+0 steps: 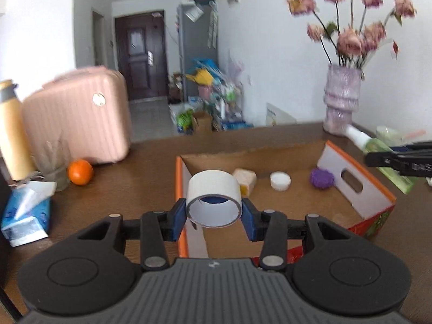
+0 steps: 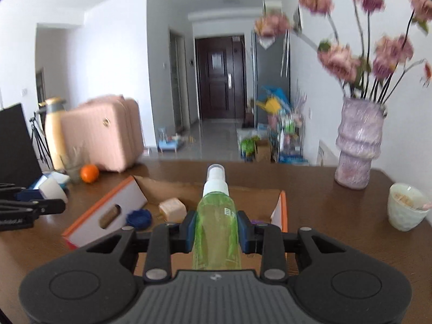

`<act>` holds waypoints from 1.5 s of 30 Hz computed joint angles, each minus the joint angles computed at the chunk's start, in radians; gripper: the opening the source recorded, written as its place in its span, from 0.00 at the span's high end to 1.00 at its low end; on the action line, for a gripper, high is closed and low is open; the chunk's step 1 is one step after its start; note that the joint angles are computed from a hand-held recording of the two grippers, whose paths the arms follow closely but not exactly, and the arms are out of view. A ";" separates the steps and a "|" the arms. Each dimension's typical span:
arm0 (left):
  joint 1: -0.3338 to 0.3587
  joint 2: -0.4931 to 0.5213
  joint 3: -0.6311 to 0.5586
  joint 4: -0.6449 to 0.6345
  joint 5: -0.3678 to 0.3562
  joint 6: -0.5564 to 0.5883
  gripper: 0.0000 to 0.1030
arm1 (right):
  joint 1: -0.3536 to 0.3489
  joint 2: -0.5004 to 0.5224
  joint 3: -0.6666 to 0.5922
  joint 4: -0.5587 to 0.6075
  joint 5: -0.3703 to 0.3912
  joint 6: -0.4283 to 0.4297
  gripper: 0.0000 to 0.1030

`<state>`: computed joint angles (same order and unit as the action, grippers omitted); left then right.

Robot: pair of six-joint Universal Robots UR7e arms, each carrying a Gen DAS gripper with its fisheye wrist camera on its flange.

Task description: Organize rigid objects

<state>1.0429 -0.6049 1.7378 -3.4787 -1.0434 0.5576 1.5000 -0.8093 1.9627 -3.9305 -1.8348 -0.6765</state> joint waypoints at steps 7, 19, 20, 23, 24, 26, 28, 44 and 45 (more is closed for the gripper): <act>0.047 0.109 -0.204 0.233 0.061 -0.023 0.58 | -0.017 0.130 -0.233 0.197 -0.139 0.001 0.71; 0.056 0.133 -0.258 0.285 0.048 -0.023 0.49 | -0.014 0.189 -0.333 0.228 -0.222 -0.042 0.72; 0.055 0.128 -0.255 0.293 0.047 -0.036 0.49 | -0.013 0.178 -0.328 0.233 -0.214 -0.040 0.72; 0.045 0.117 -0.238 0.288 0.059 -0.053 0.49 | -0.003 0.155 -0.305 0.232 -0.202 -0.040 0.72; 0.041 0.110 -0.229 0.282 0.062 -0.054 0.49 | 0.002 0.148 -0.297 0.230 -0.201 -0.042 0.72; 0.032 0.088 -0.198 0.261 0.051 -0.055 0.49 | 0.010 0.134 -0.278 0.225 -0.198 -0.043 0.72; 0.020 0.066 -0.163 0.233 0.047 -0.057 0.48 | 0.015 0.119 -0.251 0.208 -0.192 -0.042 0.71; -0.119 -0.124 0.262 -0.156 0.068 -0.077 0.40 | 0.050 -0.027 0.111 -0.075 -0.081 -0.017 0.58; -0.129 -0.132 0.299 -0.196 0.069 -0.077 0.39 | 0.048 -0.035 0.146 -0.108 -0.062 -0.014 0.57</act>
